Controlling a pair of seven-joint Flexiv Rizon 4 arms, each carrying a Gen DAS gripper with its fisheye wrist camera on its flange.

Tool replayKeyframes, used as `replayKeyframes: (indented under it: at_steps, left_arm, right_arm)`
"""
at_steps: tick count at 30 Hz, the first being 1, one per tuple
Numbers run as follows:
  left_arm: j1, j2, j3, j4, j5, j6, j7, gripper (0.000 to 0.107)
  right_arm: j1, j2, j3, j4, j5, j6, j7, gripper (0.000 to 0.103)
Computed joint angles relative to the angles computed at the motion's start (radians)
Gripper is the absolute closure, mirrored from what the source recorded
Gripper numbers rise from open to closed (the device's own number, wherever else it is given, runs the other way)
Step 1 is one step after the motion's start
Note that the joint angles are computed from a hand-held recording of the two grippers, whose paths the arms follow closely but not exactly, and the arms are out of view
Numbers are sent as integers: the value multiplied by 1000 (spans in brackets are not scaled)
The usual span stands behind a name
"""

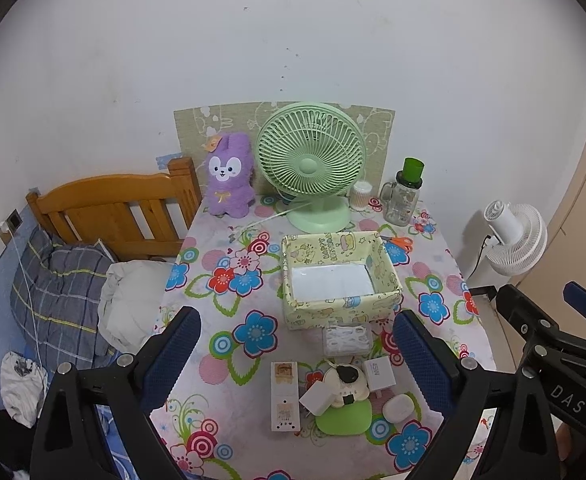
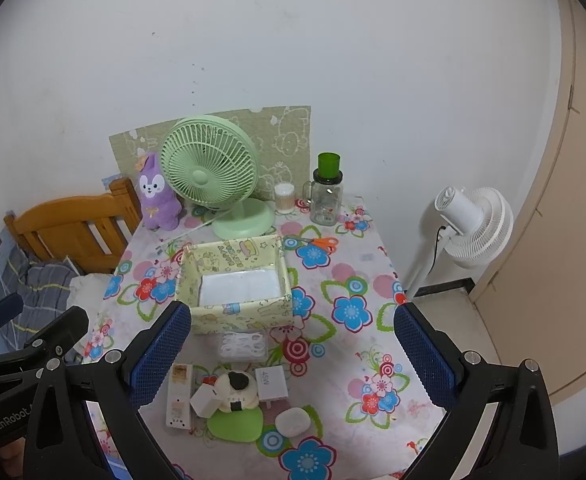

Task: Organize rigid objects

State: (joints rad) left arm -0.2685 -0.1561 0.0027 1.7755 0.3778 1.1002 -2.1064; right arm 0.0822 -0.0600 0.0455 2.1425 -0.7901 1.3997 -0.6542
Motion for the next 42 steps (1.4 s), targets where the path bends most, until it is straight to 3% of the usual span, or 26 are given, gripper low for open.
replayKeyframes:
  at_steps: [42]
  left_arm:
    - [-9,-7,3,-9,27,6,-17,9]
  right_arm:
    - [-4,-3,-6,1,-33,8,33,0]
